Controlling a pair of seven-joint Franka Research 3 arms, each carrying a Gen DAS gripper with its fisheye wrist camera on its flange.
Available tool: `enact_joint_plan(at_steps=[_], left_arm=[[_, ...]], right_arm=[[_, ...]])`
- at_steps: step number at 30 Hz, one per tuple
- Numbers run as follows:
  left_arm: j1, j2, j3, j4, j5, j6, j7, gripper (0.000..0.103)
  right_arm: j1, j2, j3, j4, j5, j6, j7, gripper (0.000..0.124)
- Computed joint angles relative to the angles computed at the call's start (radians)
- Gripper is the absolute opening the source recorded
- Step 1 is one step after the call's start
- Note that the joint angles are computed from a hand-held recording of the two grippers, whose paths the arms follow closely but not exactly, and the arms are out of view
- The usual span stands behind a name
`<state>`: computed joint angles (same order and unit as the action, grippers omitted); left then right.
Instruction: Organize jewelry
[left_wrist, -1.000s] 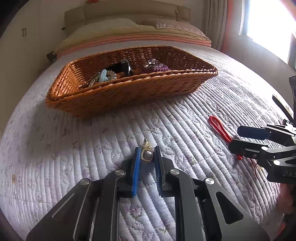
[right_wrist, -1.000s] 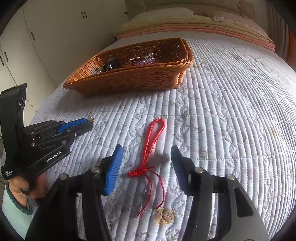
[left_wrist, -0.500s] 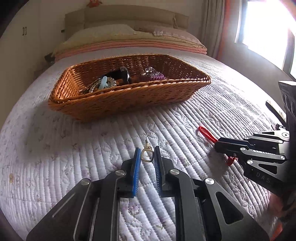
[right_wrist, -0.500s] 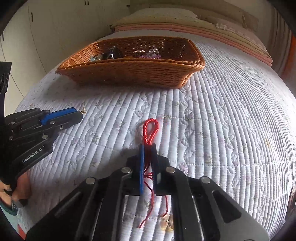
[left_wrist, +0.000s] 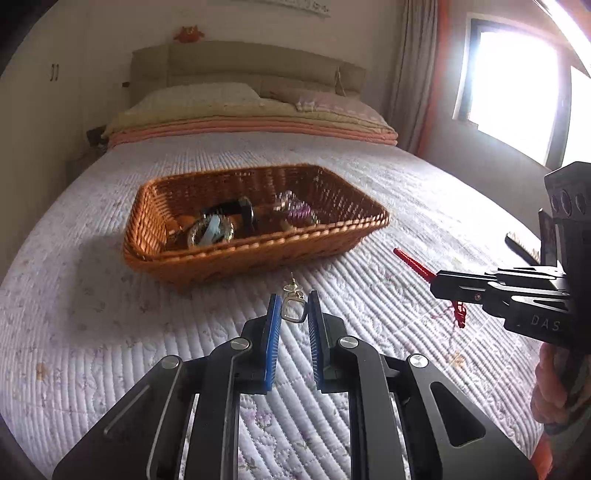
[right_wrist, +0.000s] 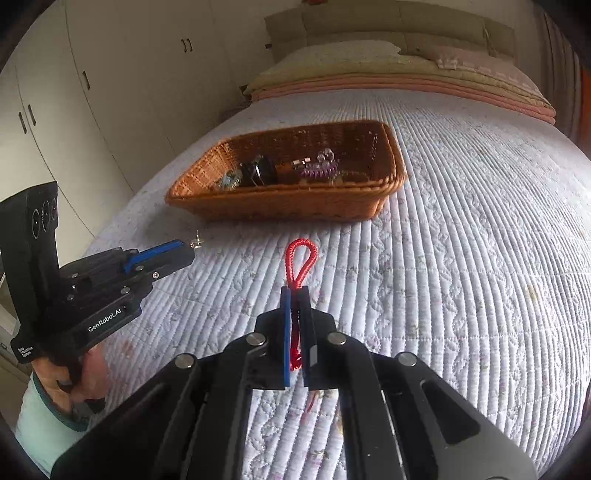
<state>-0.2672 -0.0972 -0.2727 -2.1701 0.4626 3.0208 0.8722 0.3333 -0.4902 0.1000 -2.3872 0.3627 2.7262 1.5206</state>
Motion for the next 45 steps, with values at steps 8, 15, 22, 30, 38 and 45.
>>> enact_joint_plan(at_steps=[8,15,22,30,38,45], left_arm=[[0.049,0.062,0.003,0.193,0.146,-0.03,-0.059,0.013],[0.049,0.244,0.031,0.393,-0.076,-0.079,0.125,0.013],[0.067,0.368,0.029,0.489,-0.254,-0.135,0.228,0.013],[0.03,0.416,0.075,0.521,-0.191,-0.18,0.189,0.013],[0.021,0.362,0.093,0.457,-0.151,-0.118,0.154,0.042],[0.002,0.225,0.11,0.339,-0.035,-0.075,0.057,0.049]], right_arm=[[-0.025,0.099,0.013,0.194,-0.056,0.027,0.0,0.003],[-0.005,0.402,-0.038,0.549,0.046,-0.097,-0.053,0.003],[-0.032,0.672,-0.028,0.859,0.031,-0.262,0.04,0.003],[-0.013,0.794,-0.03,0.99,-0.082,-0.379,0.144,0.003],[-0.033,0.783,-0.019,0.966,-0.026,-0.367,0.136,0.024],[-0.055,0.62,-0.015,0.783,0.061,-0.263,0.097,0.048]])
